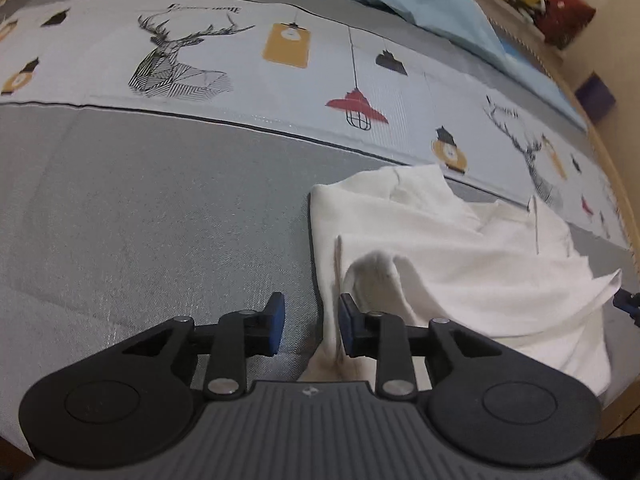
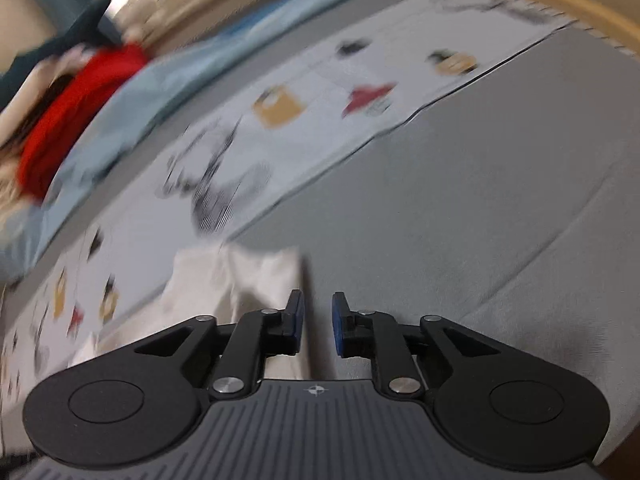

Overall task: Fold small clothes
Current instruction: 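Lift the hem with both tools and fold it over toward the collar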

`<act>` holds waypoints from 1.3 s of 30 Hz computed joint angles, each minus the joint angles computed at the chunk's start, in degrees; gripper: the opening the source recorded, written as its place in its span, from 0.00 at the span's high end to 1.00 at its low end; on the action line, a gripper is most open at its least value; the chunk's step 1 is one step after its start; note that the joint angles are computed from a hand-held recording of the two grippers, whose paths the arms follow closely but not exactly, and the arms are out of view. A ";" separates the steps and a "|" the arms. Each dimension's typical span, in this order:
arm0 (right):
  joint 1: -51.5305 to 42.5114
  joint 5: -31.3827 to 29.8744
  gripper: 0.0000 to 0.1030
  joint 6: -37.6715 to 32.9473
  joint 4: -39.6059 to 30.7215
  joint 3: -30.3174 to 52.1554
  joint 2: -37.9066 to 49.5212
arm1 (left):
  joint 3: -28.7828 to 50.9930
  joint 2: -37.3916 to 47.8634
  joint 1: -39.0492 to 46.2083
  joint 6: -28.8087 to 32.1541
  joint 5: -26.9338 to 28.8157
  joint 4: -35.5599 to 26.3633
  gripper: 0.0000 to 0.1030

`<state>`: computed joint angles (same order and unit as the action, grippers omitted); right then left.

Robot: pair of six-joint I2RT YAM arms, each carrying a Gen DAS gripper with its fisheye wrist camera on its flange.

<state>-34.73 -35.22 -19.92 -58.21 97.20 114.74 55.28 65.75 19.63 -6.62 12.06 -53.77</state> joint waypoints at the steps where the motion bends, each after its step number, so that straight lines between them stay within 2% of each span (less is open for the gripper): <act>1: 0.63 0.79 0.76 -2.77 -0.88 -0.14 0.21 | -0.26 0.50 -0.63 -0.88 -0.20 0.69 0.66; 4: 2.25 1.56 0.72 -6.77 -1.15 -1.27 0.17 | -0.07 1.82 -1.61 -3.36 0.07 2.03 0.64; 6: 3.13 1.20 0.71 -7.15 -1.59 -1.22 0.59 | 0.43 3.06 -2.86 -5.17 -0.15 3.20 0.59; 8: 4.58 2.36 0.71 -7.00 -0.50 -1.94 0.53 | 1.16 4.39 -4.47 -6.70 -1.32 4.35 0.59; 12: 7.05 3.82 0.70 -3.88 3.05 -2.79 0.48 | 2.40 7.92 -7.15 -9.46 -3.71 8.05 0.59; 19: 8.75 3.83 0.68 1.14 6.10 -1.33 2.28 | 3.68 11.85 -8.79 -10.90 -2.35 11.40 0.59; 20: 9.00 3.94 0.68 1.01 6.48 -1.48 2.27 | 3.82 12.18 -9.24 -10.45 -2.73 11.40 0.60; 22: 9.33 4.17 0.68 0.52 6.70 -1.46 2.36 | 3.87 12.35 -10.25 -9.06 -4.22 11.83 0.81; 23: 9.44 4.47 0.75 0.39 7.29 -1.87 2.03 | 4.11 12.29 -10.75 -8.01 -5.53 11.79 0.85; 24: 9.64 5.14 0.90 0.51 8.45 -2.51 1.42 | 3.85 11.58 -11.23 -7.34 -7.32 12.35 0.86; 25: 9.66 5.21 0.93 0.75 9.24 -2.77 0.93 | 3.60 10.77 -11.46 -6.80 -8.82 13.02 0.86; 28: 8.99 1.84 0.95 3.23 11.92 -3.28 -0.74 | 3.20 8.50 -10.31 -7.68 -9.55 15.13 0.87; 33: 9.12 -0.58 0.96 10.36 23.04 -7.41 -4.49 | 2.03 7.21 -10.42 -9.49 -14.47 21.12 0.87; 39: 12.70 2.89 0.96 15.13 31.67 -9.29 -4.79 | 2.90 9.64 -11.46 -11.50 -18.47 26.81 0.87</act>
<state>-22.04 -32.33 -4.79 -26.53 87.91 109.94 58.18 75.39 8.16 -18.12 -6.40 -26.96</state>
